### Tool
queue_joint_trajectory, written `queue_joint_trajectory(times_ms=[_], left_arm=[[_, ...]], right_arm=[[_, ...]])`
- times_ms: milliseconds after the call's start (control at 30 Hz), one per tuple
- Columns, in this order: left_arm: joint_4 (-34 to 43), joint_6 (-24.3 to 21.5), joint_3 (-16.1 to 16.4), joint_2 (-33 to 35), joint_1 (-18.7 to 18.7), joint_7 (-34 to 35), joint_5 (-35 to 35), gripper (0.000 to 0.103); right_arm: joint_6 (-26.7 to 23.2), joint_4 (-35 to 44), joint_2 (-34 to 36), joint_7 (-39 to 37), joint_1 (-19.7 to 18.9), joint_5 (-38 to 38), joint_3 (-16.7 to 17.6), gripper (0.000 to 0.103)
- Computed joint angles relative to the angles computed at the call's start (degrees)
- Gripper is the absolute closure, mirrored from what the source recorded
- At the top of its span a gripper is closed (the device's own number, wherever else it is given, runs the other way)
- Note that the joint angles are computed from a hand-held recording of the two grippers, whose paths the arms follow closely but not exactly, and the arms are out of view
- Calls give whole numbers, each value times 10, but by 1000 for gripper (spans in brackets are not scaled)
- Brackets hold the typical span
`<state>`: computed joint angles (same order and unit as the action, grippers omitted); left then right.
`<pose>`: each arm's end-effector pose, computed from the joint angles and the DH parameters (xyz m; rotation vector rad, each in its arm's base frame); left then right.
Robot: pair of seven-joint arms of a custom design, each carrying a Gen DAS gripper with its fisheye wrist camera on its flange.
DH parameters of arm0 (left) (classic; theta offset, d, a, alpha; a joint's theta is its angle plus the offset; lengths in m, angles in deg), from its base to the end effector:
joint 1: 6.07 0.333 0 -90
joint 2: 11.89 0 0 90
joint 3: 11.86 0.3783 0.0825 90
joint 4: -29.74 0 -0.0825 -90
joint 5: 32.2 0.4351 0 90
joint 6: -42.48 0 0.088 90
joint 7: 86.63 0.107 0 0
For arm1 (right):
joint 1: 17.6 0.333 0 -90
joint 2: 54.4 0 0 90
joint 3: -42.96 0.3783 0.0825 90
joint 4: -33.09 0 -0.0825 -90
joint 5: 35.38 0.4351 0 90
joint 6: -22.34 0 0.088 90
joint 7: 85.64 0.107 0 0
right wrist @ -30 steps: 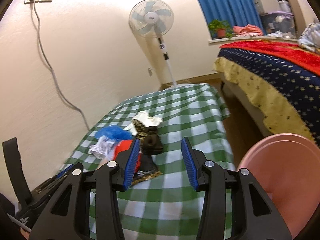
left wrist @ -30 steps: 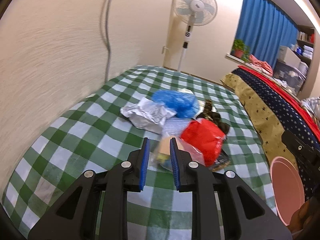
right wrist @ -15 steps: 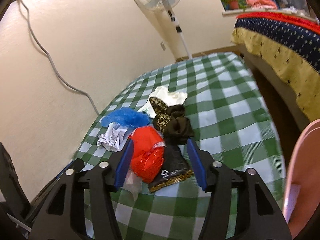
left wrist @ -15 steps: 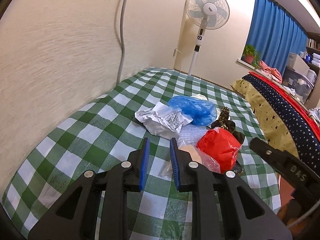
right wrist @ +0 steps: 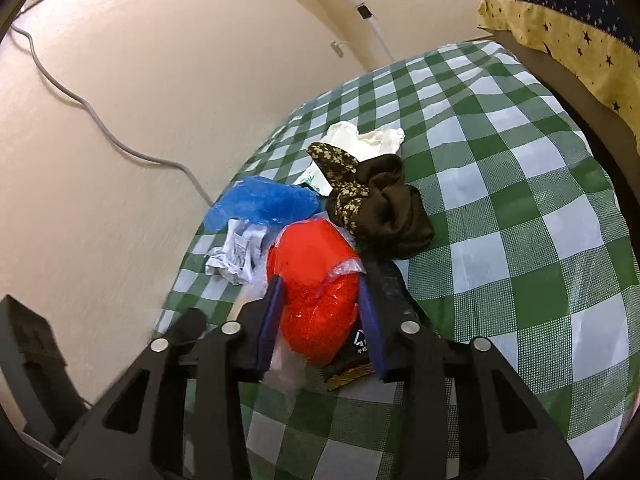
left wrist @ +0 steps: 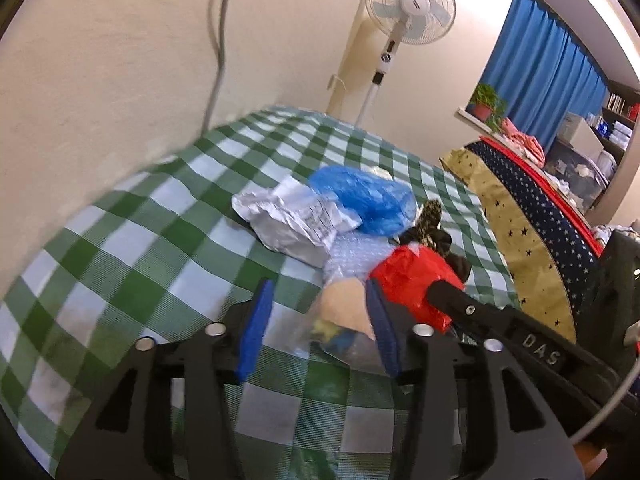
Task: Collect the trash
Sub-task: 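Grasp the clear plastic bag with the left tool while the right tool grasps the red bag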
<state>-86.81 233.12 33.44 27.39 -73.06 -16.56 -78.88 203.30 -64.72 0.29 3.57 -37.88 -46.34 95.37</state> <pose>0.6417 -0.2432 0.3105 -2.0992 1.2174 -0.9643 0.7472 0.2767 0.2987 -1.6867 1.3601 0.0190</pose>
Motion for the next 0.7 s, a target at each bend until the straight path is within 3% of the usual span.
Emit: queue_joint_trajectory(times_ms=[200, 333, 400, 533, 700], left_arm=[[9, -20, -62, -23, 62, -15, 49, 49], [9, -26, -75, -30, 77, -31, 83, 50], [8, -27, -86, -35, 88, -35, 99, 58], [1, -25, -85, -40, 86, -43, 117, 71], [-7, -23, -53, -37, 54, -46, 119, 82]], right_arm=[[27, -15, -3, 0, -14, -22, 13, 74], [37, -22, -10, 20, -19, -46, 10, 75], [45, -29, -19, 32, -20, -56, 5, 75], [63, -48, -41, 62, -24, -79, -8, 75], [85, -74, -76, 104, -23, -107, -31, 75]])
